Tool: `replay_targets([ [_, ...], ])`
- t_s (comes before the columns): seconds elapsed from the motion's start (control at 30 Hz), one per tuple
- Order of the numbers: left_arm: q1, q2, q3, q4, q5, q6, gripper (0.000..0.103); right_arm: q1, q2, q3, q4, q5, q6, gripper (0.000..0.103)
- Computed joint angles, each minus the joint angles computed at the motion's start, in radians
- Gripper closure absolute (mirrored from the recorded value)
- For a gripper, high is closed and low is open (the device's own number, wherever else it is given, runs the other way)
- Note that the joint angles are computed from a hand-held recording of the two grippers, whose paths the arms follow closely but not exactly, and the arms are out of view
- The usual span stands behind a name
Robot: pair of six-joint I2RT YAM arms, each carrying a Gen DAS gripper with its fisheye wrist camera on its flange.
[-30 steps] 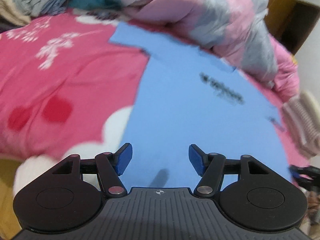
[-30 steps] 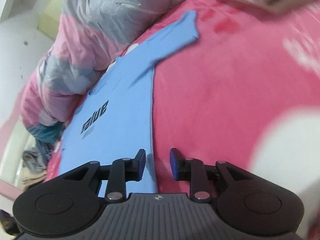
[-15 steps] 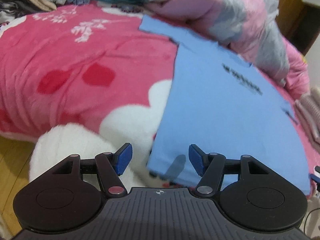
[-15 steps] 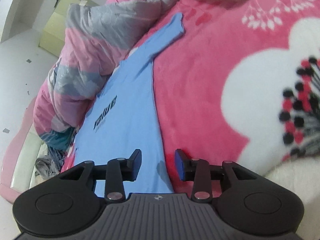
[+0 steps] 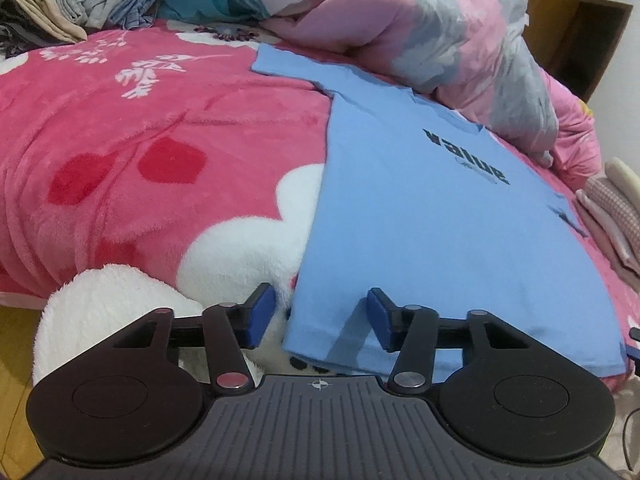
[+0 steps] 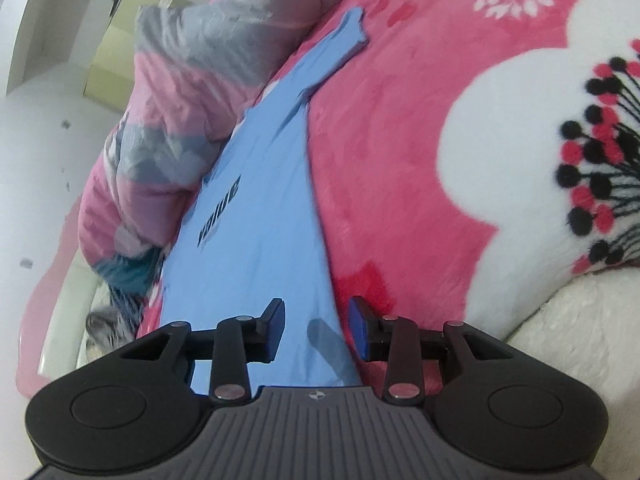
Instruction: Fold clothes
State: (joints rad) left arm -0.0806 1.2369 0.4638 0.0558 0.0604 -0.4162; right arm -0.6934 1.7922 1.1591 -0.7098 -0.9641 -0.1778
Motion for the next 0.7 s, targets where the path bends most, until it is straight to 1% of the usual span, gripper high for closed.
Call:
replay_targets([
  [0.07,0.0,-0.004,-0.007,-0.003,0.005,-0.004,0.062,-0.002,-0.014,-0.005,-0.035,0.011,-0.048,0.068],
  [0.13,-0.002,-0.003,-0.014,-0.001,0.006,-0.005,0.063,-0.008,-0.019,-0.013,-0.049,0.012,-0.081,0.071],
  [0.2,-0.013,0.01,-0.012,0.012,-0.012,0.0,0.063,-0.006,-0.01,-0.008,-0.048,0.013,-0.084,0.074],
  [0.27,-0.03,0.018,-0.011,0.021,-0.038,0.003,0.063,0.001,-0.012,-0.01,-0.041,0.023,-0.082,0.081],
  [0.3,-0.041,0.014,-0.014,0.023,-0.054,0.002,0.065,0.004,-0.018,-0.017,-0.032,0.032,-0.08,0.09],
  [0.33,-0.051,0.009,-0.018,0.023,-0.069,0.0,0.071,0.005,-0.025,-0.026,-0.023,0.04,-0.078,0.095],
  [0.37,-0.059,0.001,-0.021,0.019,-0.081,-0.005,0.075,0.007,-0.031,-0.035,-0.014,0.048,-0.077,0.096],
  [0.4,-0.065,-0.008,-0.021,0.012,-0.091,-0.011,0.085,0.007,-0.044,-0.048,-0.003,0.052,-0.073,0.099],
  [0.43,-0.066,-0.019,-0.018,-0.004,-0.091,-0.018,0.098,0.006,-0.058,-0.061,0.008,0.055,-0.07,0.1],
  [0.47,-0.065,-0.033,-0.013,-0.023,-0.085,-0.027,0.101,0.003,-0.072,-0.068,0.013,0.056,-0.062,0.1],
  [0.57,-0.045,-0.115,0.003,-0.103,-0.038,-0.065,0.101,-0.02,-0.136,-0.076,-0.02,0.024,-0.074,0.101],
  [0.63,-0.005,-0.179,0.006,-0.146,0.024,-0.082,0.102,-0.04,-0.166,-0.066,-0.069,0.002,-0.108,0.101],
  [0.7,0.033,-0.216,0.014,-0.181,0.082,-0.092,0.102,-0.049,-0.177,-0.059,-0.106,0.009,-0.127,0.101],
])
